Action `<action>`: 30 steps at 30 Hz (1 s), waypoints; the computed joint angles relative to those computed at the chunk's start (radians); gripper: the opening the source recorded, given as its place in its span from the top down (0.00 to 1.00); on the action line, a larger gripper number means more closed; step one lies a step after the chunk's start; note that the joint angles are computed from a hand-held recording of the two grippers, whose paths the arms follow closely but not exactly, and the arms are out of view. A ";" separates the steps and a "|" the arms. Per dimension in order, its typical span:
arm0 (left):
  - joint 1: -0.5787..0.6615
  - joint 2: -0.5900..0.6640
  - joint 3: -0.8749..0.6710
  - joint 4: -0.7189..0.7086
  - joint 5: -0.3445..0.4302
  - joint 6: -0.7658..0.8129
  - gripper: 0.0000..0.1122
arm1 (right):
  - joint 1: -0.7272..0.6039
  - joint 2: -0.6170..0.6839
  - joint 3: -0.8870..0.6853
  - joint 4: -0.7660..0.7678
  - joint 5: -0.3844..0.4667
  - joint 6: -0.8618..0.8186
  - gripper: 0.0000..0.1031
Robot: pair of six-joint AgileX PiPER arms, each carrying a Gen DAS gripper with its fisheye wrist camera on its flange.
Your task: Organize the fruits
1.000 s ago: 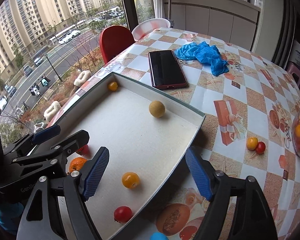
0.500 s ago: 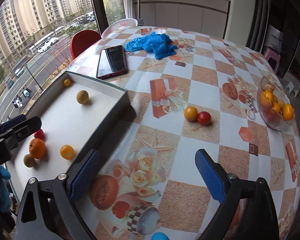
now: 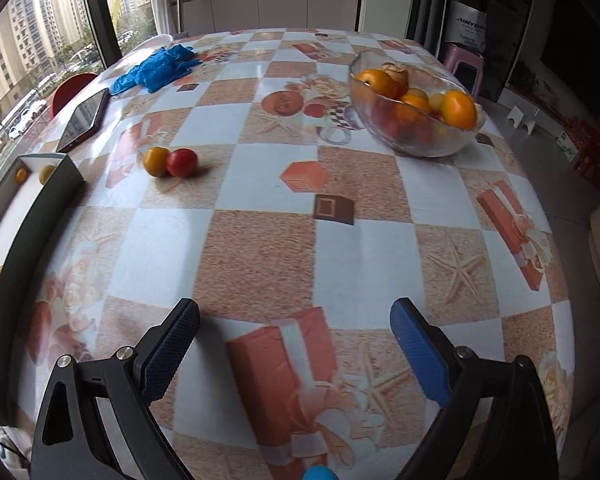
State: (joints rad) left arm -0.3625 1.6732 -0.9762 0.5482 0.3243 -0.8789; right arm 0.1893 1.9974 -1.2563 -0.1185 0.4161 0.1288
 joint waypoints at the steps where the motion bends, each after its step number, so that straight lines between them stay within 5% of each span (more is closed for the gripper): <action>1: -0.019 0.020 -0.026 -0.002 0.012 0.005 0.25 | -0.016 -0.008 0.018 -0.006 -0.021 -0.002 0.06; 10: -0.105 0.280 -0.361 -0.153 0.126 0.155 0.25 | -0.095 -0.053 0.152 0.084 -0.179 -0.106 0.00; 23: -0.106 0.627 -0.836 -0.224 0.354 0.232 0.25 | -0.099 -0.051 0.151 0.108 -0.179 -0.129 0.00; 28: -0.115 0.620 -0.804 -0.193 0.308 0.222 0.60 | -0.099 -0.051 0.151 0.106 -0.179 -0.128 0.00; 30: -0.120 0.610 -0.790 -0.190 0.300 0.224 0.60 | -0.100 -0.051 0.151 0.110 -0.179 -0.131 0.00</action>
